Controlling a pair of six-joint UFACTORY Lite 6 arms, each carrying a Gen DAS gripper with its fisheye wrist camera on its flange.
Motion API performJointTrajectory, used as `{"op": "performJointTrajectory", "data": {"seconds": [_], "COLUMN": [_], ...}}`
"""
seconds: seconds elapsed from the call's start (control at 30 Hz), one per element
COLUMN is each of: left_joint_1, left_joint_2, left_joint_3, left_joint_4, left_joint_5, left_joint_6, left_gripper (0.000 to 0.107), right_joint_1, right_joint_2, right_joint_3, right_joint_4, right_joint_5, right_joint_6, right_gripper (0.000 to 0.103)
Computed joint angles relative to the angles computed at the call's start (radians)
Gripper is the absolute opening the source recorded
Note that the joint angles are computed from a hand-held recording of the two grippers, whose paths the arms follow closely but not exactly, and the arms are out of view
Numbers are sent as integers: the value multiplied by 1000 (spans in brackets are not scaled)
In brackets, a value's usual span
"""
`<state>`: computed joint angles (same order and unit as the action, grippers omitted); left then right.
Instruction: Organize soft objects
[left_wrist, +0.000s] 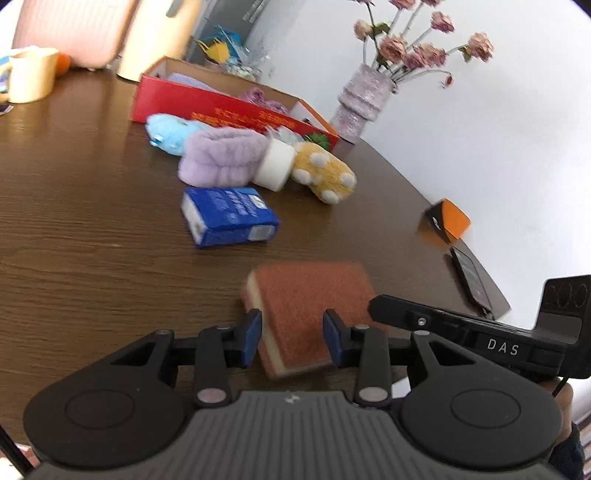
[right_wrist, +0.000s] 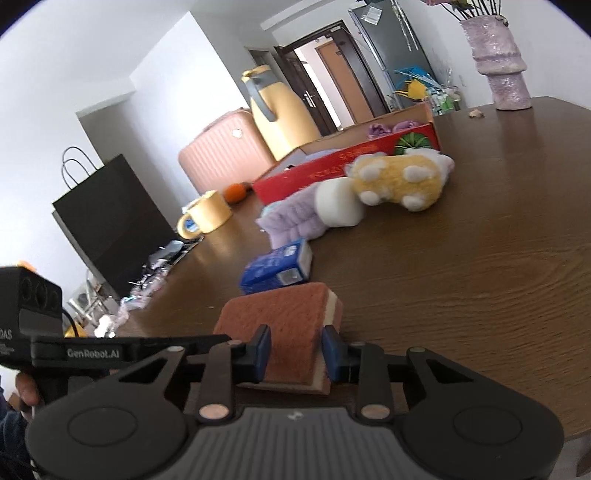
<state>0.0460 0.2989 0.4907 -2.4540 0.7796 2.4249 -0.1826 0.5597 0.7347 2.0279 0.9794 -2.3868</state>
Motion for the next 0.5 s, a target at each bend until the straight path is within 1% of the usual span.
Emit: {"op": "performJointTrajectory", "data": {"seconds": [0.07, 0.13, 0.27, 0.3, 0.33, 0.4, 0.5], "left_joint_1": [17, 32, 29, 25, 19, 29, 63], "left_joint_2": [9, 35, 90, 91, 90, 76, 59], "left_joint_3": [3, 23, 70, 71, 71, 64, 108], "left_joint_4": [-8, 14, 58, 52, 42, 43, 101], "left_joint_5": [11, 31, 36, 39, 38, 62, 84], "left_joint_6": [-2, -26, -69, -61, -49, -38, -99], "left_gripper": [37, 37, 37, 37, 36, 34, 33], "right_joint_1": [13, 33, 61, 63, 62, 60, 74], "right_joint_2": [-14, -19, 4, 16, 24, 30, -8], "right_joint_3": [-10, -12, 4, 9, 14, 24, 8], "right_joint_4": [26, 75, 124, 131, 126, 97, 120], "right_joint_5": [-4, -26, -48, -40, -34, -30, -33], "right_joint_6": [-13, -22, -27, -25, -14, 17, 2], "right_gripper": [31, 31, 32, 32, 29, 28, 28]}}
